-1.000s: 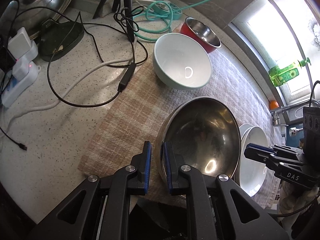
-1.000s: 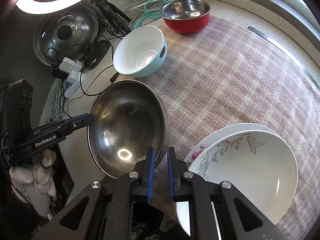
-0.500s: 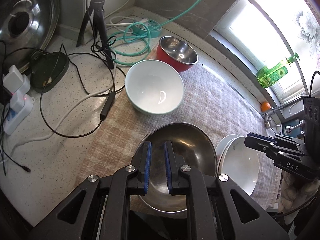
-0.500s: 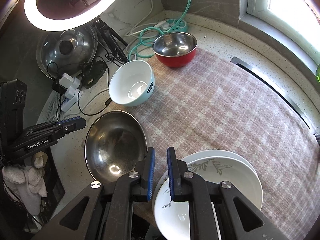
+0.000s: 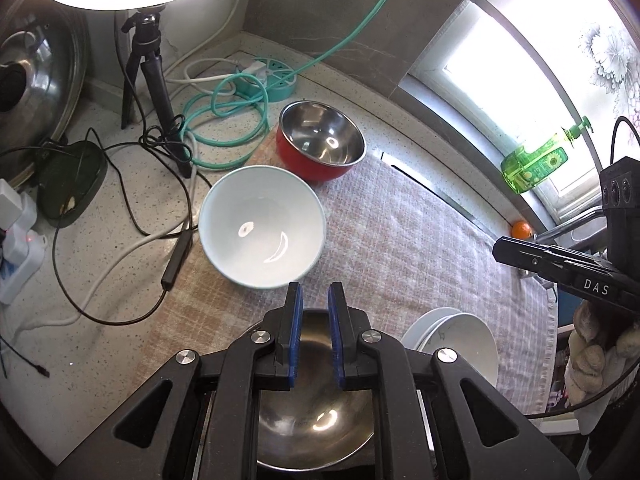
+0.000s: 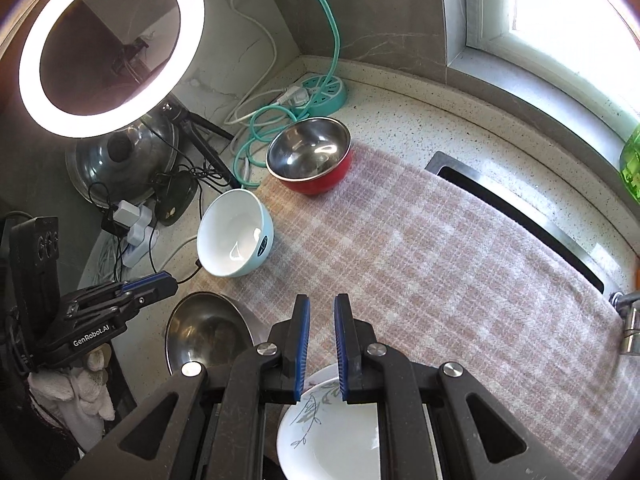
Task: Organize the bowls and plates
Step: 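Lower the large steel bowl onto the cloth and open both tools, then move both tools to the red-bottomed steel bowl and close on its rim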
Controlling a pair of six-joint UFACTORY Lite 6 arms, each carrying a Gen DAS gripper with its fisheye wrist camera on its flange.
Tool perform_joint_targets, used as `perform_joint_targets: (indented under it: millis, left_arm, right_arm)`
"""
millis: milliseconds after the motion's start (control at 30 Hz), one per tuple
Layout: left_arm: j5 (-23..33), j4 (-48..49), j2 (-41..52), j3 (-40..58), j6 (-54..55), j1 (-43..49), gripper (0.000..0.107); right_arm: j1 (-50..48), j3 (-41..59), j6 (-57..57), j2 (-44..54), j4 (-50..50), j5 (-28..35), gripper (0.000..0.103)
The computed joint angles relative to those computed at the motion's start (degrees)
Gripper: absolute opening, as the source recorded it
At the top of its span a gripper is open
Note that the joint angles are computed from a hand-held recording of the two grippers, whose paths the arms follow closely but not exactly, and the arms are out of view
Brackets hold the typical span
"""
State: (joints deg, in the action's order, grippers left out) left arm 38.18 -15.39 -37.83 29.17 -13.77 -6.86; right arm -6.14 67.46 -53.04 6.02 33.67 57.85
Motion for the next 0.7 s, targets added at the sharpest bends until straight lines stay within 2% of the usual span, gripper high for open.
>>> perform_joint_targets:
  millis: [267,700]
  left_arm:
    - [-6.19,-0.64,12.63,7.92,-0.99,-1.55,0.012]
    - [-11.19,-2.1,37.06,24.71,0.62,0.43,0.012]
  right_arm:
    - [1.06,16.38,3.72,12.82,0.7,4.43,0.014]
    - [5.79,41.49,10.55,33.87,-0.85,6.73,0.016]
